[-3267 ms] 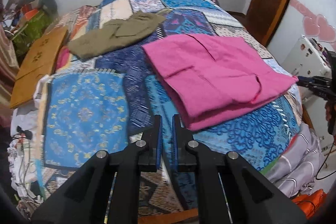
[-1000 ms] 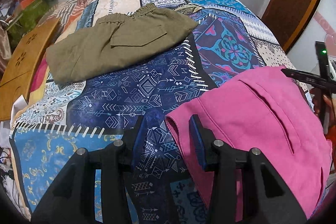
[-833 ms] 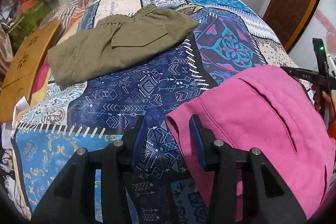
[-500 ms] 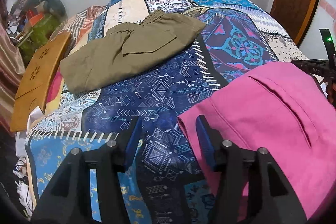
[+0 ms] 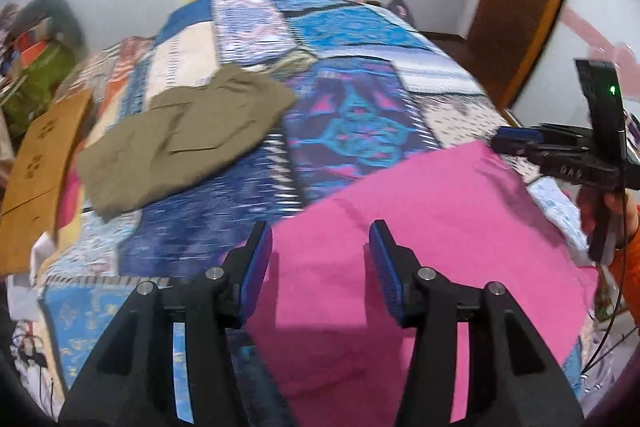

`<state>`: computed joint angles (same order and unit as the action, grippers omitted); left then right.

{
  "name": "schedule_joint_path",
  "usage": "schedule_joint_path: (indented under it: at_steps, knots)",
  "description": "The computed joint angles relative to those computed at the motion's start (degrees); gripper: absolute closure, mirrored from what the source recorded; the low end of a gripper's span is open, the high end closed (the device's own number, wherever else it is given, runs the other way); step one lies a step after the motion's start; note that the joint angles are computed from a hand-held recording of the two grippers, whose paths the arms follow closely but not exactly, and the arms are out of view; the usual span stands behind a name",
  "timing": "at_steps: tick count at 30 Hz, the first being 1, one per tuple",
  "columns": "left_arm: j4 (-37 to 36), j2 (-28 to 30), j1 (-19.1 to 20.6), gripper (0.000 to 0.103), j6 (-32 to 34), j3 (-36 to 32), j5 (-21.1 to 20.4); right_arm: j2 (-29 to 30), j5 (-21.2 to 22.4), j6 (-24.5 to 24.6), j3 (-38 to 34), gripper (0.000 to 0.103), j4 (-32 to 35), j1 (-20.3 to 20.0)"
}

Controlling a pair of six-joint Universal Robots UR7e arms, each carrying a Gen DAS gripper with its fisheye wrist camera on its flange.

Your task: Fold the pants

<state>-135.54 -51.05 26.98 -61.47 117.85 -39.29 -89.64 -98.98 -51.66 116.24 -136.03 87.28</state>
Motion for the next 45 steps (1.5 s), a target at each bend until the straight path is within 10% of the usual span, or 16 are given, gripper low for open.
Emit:
schedule_joint_path:
  at_steps: [16,33,45]
  knots:
    - [2.0,2.6,-2.6,0.045,0.1,1.0,-4.0,-3.6,-3.4,-5.1,2.7,0.066,11.3,-0.7]
    - [19.0,-5.9,-13.2,0.041,-26.6,8.6,-8.3,-18.5,-8.6,-4.3,6.6,0.059,8.7,-10.1]
    - [20.4,-13.2,-19.6,0.034,-39.4,11.1,-8.6,-26.5,3.9,-1.8,6.6,0.059,11.2,-7.3]
